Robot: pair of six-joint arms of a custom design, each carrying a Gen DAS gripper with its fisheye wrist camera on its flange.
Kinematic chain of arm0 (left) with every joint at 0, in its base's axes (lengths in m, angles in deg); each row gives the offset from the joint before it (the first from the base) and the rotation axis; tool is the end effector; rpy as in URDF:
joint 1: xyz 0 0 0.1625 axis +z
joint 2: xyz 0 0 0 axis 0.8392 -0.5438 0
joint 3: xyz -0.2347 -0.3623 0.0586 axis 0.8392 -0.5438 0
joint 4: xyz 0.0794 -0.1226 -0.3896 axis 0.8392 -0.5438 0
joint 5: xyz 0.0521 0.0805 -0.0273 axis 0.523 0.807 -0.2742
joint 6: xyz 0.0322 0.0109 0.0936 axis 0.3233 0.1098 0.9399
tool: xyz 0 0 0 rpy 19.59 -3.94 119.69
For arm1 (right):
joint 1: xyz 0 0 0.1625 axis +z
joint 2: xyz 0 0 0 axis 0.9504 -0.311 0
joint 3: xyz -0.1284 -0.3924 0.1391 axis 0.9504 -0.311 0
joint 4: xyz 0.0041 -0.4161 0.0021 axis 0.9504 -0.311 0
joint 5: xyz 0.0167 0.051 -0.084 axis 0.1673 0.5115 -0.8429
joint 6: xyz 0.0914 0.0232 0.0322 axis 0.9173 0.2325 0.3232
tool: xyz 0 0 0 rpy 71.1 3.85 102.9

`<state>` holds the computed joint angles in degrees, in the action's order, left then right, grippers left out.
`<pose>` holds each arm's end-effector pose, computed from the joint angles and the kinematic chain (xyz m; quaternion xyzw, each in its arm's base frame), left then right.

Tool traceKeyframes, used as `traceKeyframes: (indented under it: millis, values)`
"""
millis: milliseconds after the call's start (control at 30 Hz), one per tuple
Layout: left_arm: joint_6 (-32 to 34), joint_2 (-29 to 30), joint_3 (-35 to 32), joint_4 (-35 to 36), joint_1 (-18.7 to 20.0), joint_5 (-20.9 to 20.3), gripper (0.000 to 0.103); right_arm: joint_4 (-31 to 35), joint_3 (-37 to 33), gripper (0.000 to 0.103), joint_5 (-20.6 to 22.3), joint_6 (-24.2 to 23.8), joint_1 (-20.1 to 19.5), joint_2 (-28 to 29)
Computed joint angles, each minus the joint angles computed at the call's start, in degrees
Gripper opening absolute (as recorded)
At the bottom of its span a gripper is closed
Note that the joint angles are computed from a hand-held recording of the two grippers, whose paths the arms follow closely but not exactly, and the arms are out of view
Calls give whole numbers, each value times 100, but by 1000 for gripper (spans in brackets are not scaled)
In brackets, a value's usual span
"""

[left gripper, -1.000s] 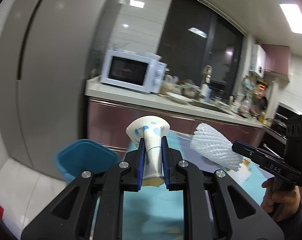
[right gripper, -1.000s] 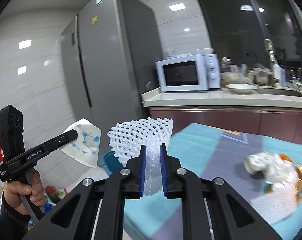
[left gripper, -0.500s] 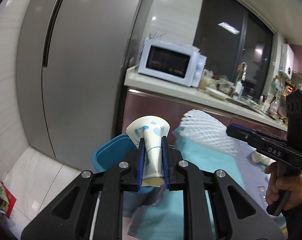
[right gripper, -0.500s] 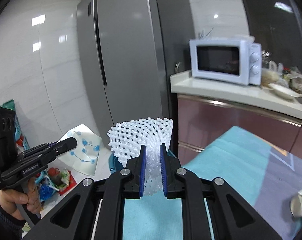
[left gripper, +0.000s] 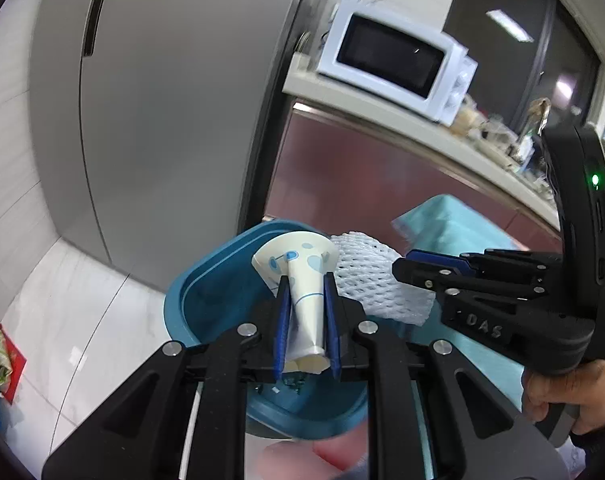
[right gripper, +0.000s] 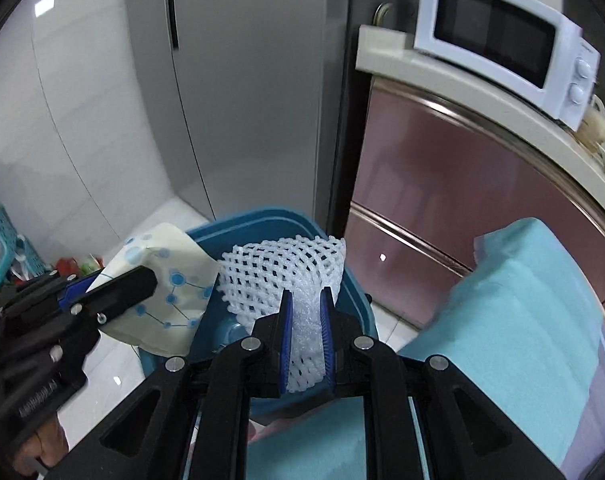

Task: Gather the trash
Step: 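Carry cup and netting to the blue bin and open both tools, then return both tools from the bin to the table trash pile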

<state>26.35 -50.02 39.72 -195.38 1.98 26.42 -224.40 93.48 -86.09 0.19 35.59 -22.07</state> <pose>-0.0829 -0.5182 0.1663 0.1329 0.8800 -0.4029 0.2135 0.2514 -0.5355 0.0520 0.3112 -0.8745 0.2178 0.3016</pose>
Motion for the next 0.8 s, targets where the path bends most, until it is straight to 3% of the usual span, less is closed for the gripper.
traceKeyframes:
  millis: [133,233,400,600,700,800]
  values:
    - [-82,339,-386,359,70,262,18,725,-456,15,-253,129,21,276]
    - [-259,434,-430,505,52,436,19,1246,-690,31,-430,263,30,412]
    - [-299,528,-523,482,35,658,44,1194,-644,31,-387,377,-38,409]
    - [-213,484,-393,244,-240,989,68,517,-128,32,11,276,-123,-22]
    - [-223,370,-48,-13,-596,1323,82,13,243,48,220,189,-129,-319]
    - [-220,385,14,-150,-902,1634,96,-655,780,55,446,59,-130,-718]
